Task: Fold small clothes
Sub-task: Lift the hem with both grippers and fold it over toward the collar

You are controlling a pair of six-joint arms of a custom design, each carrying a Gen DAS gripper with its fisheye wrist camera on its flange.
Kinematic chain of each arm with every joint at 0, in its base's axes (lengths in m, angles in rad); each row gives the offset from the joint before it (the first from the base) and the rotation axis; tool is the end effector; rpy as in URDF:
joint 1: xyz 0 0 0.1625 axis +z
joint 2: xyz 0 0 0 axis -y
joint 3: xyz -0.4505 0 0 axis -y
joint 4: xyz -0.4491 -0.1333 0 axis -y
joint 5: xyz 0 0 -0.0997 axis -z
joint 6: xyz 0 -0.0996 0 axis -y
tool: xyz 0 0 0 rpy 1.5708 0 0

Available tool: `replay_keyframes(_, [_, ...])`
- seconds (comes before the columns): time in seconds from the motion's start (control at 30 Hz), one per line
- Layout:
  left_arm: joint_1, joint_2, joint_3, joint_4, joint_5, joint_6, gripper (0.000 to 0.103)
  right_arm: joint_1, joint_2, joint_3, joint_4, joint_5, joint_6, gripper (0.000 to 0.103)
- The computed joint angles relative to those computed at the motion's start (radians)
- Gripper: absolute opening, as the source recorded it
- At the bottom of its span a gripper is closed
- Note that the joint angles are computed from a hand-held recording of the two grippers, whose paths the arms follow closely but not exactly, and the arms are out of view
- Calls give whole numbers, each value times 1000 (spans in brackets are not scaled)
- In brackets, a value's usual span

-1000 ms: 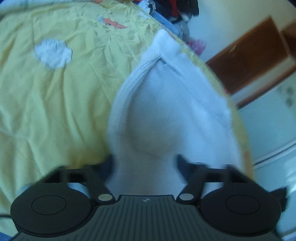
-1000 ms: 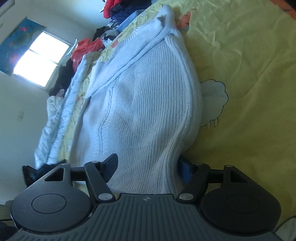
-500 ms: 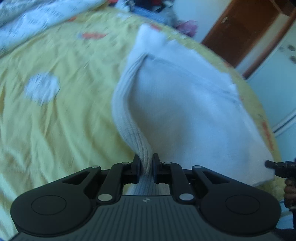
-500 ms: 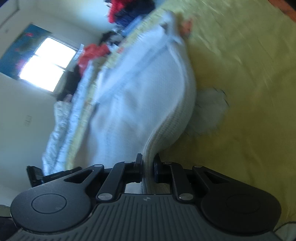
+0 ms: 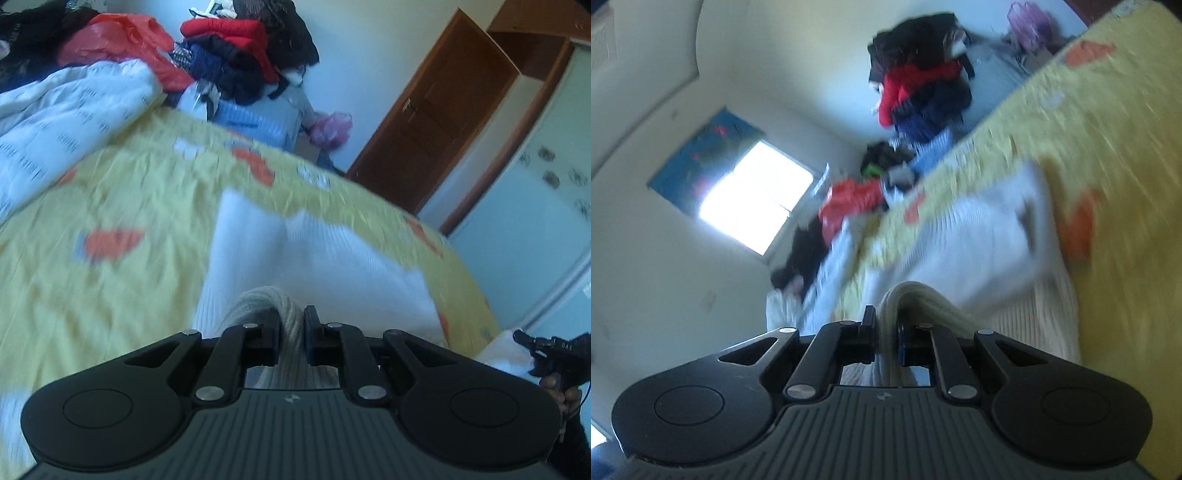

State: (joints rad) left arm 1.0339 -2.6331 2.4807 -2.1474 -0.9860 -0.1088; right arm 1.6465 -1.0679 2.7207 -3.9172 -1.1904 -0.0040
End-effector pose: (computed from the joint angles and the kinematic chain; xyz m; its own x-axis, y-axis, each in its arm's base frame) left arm 0.0697 -0.2510 0.4545 -0.9407 0.0402 -0.3370 0.2810 0.6491 -0.7069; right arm 0.1937 -0.3023 0.1023 -0.9077 -0.3100 -0.2829 -0.0618 0.7655 -0.6405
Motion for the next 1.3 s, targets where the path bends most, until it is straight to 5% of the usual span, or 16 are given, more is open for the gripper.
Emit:
replay_keyframes(0.13, [196, 376, -63, -414, -90, 175, 11, -17, 48, -178, 82, -4, 31, 15])
replay_keyframes(0.27, [312, 711, -160, -724, -80, 267, 11, -33, 162, -367, 146, -116, 71, 15])
replay_keyframes(0.37, [388, 871, -244, -762, -104, 175, 12, -36, 250, -481, 203, -238, 117, 16])
replay_keyframes(0.47, [400, 903, -269, -789, -163, 210, 13, -46, 294, -527, 214, -240, 170, 25])
replay_keyframes(0.57, [413, 896, -336, -660, -245, 161, 33, -52, 287, -524, 180, -195, 159, 48])
replay_keyframes(0.63, [427, 891, -351, -654, -281, 94, 66, -37, 283, -519, 95, -232, 163, 61])
replay_keyframes(0.7, [394, 862, -286, -814, -208, 120, 88, -32, 270, -506, 42, -227, 179, 60])
replay_keyframes(0.77, [354, 839, -210, -979, -127, 226, 91, -14, 246, -495, 64, -252, 139, 60])
replay_keyframes(0.9, [255, 896, -142, -1087, 165, 472, 91, 110, 252, -534, 197, -587, -121, 61])
replay_keyframes(1.0, [234, 1019, -147, -1140, 321, 606, 90, 150, 308, -581, 268, -706, -260, 61])
replay_keyframes(1.03, [234, 1053, -157, -1146, 350, 630, 82, 157, 323, -596, 286, -723, -280, 50])
replay_keyframes(1.07, [230, 1078, -162, -1163, 373, 664, 69, 169, 343, -614, 293, -754, -294, 41])
replay_keyframes(1.1, [227, 1090, -169, -1152, 373, 677, 28, 176, 356, -627, 295, -770, -310, 24])
replay_keyframes(1.13, [223, 1097, -173, -1151, 381, 676, 17, 180, 357, -635, 298, -768, -309, 22])
replay_keyframes(1.23, [226, 1153, -192, -1298, 395, 752, 14, 163, 344, -619, 183, -690, -286, 15])
replay_keyframes(1.3, [253, 1237, -221, -1435, 447, 818, 12, 141, 362, -632, 161, -731, -227, 14])
